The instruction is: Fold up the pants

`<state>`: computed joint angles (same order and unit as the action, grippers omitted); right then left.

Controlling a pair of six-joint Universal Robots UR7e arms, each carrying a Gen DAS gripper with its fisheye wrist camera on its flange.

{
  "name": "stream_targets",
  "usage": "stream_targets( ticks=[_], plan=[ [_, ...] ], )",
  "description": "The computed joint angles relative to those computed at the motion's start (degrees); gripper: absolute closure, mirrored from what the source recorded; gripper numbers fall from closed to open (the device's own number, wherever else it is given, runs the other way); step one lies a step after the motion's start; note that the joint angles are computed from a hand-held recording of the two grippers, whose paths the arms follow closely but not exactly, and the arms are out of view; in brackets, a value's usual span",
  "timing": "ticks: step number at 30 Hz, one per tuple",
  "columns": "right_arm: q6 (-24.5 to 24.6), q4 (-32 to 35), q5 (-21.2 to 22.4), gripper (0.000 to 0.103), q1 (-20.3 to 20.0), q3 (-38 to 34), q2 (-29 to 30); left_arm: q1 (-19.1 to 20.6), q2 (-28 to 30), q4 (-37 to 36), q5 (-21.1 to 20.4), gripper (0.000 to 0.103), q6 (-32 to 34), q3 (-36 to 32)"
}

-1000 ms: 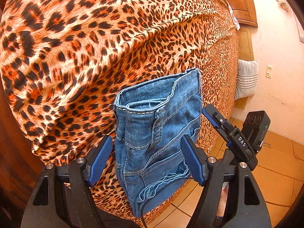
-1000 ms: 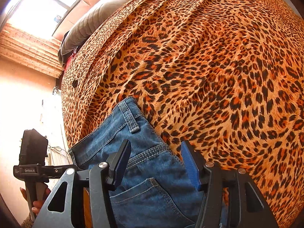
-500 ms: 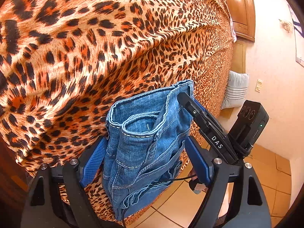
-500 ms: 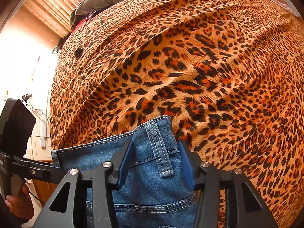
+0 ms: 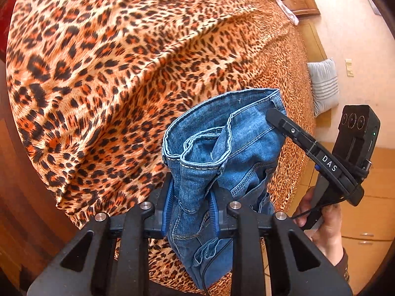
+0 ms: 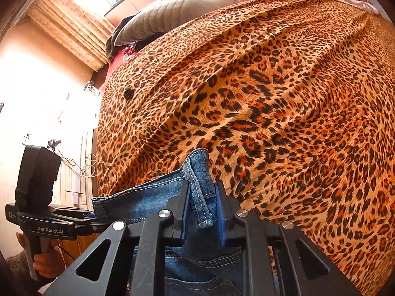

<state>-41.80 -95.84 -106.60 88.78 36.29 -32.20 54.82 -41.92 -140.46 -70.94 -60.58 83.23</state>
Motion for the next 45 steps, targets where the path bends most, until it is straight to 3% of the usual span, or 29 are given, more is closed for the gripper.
stream_targets(
  ticks=[11, 15, 19, 22, 24, 29, 31, 35, 37, 39, 41, 45],
  plan=[
    [2.8, 0.7, 17.6, 0.085, -3.9, 9.4, -13.3, -7.3, 2.2, 6.3, 4.9, 0.081, 9.7, -6.2],
    [3.8, 0.7, 23.6, 0.085, -7.0, 14.6, -19.8, -10.0, 3.7, 9.0, 4.1, 0.081, 13.6, -8.2],
    [3.6, 0.1, 27.1, 0.085, -11.2, 21.3, -26.8, -11.8, 6.6, 12.1, 0.3, 0.081, 17.6, -10.2],
    [3.0, -2.0, 26.0, 0.081, -14.8, 26.6, -31.4, -12.1, 9.8, 14.3, -4.1, 0.08, 19.1, -11.5],
    [2.7, -4.5, 22.8, 0.074, -16.9, 29.9, -33.8, -11.4, 12.2, 15.5, -8.0, 0.077, 18.8, -12.2],
    [0.8, -12.6, 8.0, 0.072, -19.9, 36.8, -37.1, -10.1, 15.5, 18.5, -16.2, 0.07, 15.6, -12.0],
    [0.6, -14.4, 4.7, 0.072, -20.9, 38.1, -38.1, -10.4, 14.2, 16.7, -17.6, 0.066, 15.0, -9.2],
    [2.1, -13.5, 6.5, 0.072, -23.2, 35.8, -39.2, -10.8, 9.3, 9.2, -17.6, 0.036, 12.0, -1.2],
    [3.6, -12.0, 9.7, 0.07, -23.7, 33.1, -38.9, -10.2, 7.4, 5.5, -16.6, 0.033, 8.6, 1.6],
    [5.3, -9.4, 13.5, 0.058, -23.8, 30.6, -38.0, -8.9, 6.4, -0.1, -16.7, 0.032, 4.0, 4.1],
    [7.3, -5.9, 16.7, 0.052, -23.7, 28.6, -36.6, -7.6, 6.5, -6.2, -17.7, 0.032, -0.6, 5.8],
    [12.0, 0.5, 18.1, 0.052, -22.6, 25.9, -33.0, -6.7, 8.5, -11.3, -19.2, 0.032, -4.4, 5.0]
  ],
)
